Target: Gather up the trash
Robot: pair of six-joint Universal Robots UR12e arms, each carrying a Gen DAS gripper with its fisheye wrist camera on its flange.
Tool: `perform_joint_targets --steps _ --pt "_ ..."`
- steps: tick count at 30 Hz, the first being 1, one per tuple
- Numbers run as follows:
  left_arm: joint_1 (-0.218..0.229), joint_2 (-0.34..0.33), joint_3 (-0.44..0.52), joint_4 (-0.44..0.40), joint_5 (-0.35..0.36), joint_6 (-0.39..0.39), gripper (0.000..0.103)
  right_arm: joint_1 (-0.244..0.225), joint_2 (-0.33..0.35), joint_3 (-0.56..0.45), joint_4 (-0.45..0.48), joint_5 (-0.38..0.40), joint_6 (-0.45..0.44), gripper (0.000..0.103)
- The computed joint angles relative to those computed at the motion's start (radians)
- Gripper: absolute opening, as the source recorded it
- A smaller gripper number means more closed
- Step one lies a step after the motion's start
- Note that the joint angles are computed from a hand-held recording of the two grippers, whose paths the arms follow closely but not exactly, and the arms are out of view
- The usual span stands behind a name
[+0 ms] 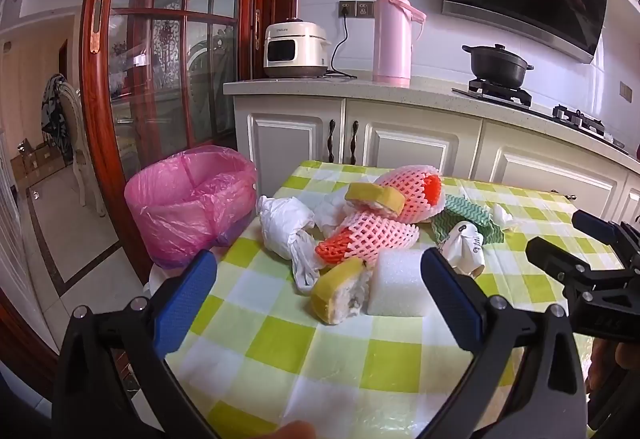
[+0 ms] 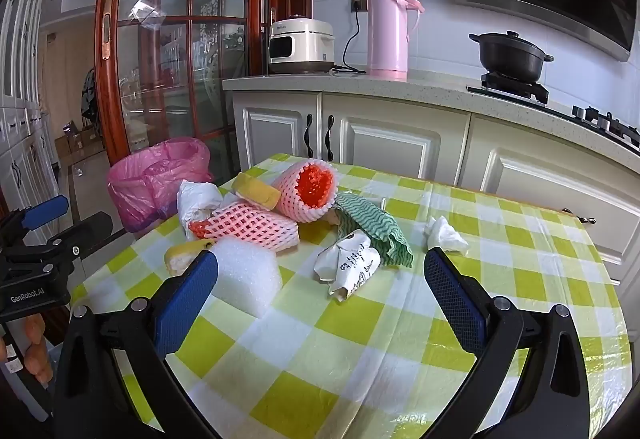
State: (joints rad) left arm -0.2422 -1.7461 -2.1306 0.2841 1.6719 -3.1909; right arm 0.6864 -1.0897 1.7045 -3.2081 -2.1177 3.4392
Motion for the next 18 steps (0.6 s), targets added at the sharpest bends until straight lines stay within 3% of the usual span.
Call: perform_joint_targets --steps 9,18 --pt "-0.013 0.0 -0.002 0.008 0.018 -0.002 0.099 -0.001 0.001 0.001 -0.006 0.001 0.002 0.097" --pt "0.002 0.005 -0.005 -0.003 -0.004 -0.011 0.099 -0.002 0.0 0.001 -0.005 0.002 0.002 0.097"
